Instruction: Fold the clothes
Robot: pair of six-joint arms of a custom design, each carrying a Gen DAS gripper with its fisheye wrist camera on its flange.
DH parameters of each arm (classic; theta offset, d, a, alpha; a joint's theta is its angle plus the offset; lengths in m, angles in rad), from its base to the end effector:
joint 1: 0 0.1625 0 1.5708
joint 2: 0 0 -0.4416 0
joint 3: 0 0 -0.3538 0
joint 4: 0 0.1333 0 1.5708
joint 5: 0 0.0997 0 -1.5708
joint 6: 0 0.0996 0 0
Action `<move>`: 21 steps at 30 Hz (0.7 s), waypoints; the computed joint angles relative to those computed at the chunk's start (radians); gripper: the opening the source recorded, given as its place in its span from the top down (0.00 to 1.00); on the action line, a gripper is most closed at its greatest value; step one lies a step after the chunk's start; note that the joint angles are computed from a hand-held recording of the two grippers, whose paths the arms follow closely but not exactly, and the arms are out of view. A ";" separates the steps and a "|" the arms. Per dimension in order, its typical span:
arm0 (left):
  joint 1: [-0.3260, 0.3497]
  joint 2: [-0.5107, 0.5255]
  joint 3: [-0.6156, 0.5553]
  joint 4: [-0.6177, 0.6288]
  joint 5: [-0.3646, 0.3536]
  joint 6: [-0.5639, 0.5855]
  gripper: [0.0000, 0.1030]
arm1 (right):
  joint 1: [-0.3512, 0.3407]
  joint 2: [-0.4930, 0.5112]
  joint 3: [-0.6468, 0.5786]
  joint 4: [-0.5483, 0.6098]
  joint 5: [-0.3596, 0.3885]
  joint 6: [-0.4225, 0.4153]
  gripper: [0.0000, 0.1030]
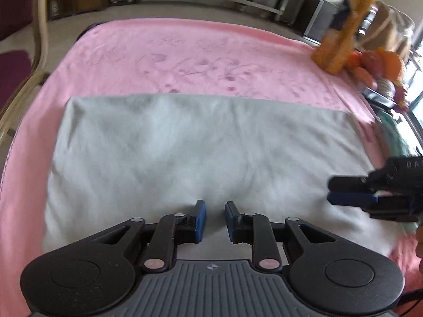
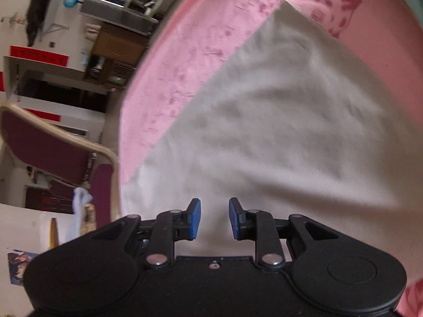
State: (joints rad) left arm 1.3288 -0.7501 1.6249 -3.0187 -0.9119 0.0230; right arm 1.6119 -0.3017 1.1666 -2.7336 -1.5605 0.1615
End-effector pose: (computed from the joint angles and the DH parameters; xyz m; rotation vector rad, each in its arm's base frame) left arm 0.0265 -0.7032 0.1799 0.0785 2.4456 -0.8040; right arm 0.1661 -0.7695 -0.0415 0.1822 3.0623 -0.4564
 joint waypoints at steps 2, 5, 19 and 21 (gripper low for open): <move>0.009 -0.022 0.012 0.005 0.004 -0.066 0.80 | -0.008 -0.020 0.042 -0.079 -0.038 0.050 0.90; 0.012 -0.061 0.057 -0.012 0.080 -0.156 0.88 | -0.021 -0.045 0.094 -0.188 -0.098 0.122 0.96; -0.070 -0.112 0.220 -0.026 0.521 -0.314 0.84 | 0.007 -0.135 0.334 -0.589 -0.352 0.112 0.83; -0.078 -0.119 0.254 -0.120 0.457 -0.235 0.83 | 0.006 -0.154 0.367 -0.589 -0.302 0.082 0.82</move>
State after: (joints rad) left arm 1.2506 -0.8694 1.8792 -3.1389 -0.4544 -0.2115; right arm 1.6176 -0.4556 1.5332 -3.3222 -1.8624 0.2437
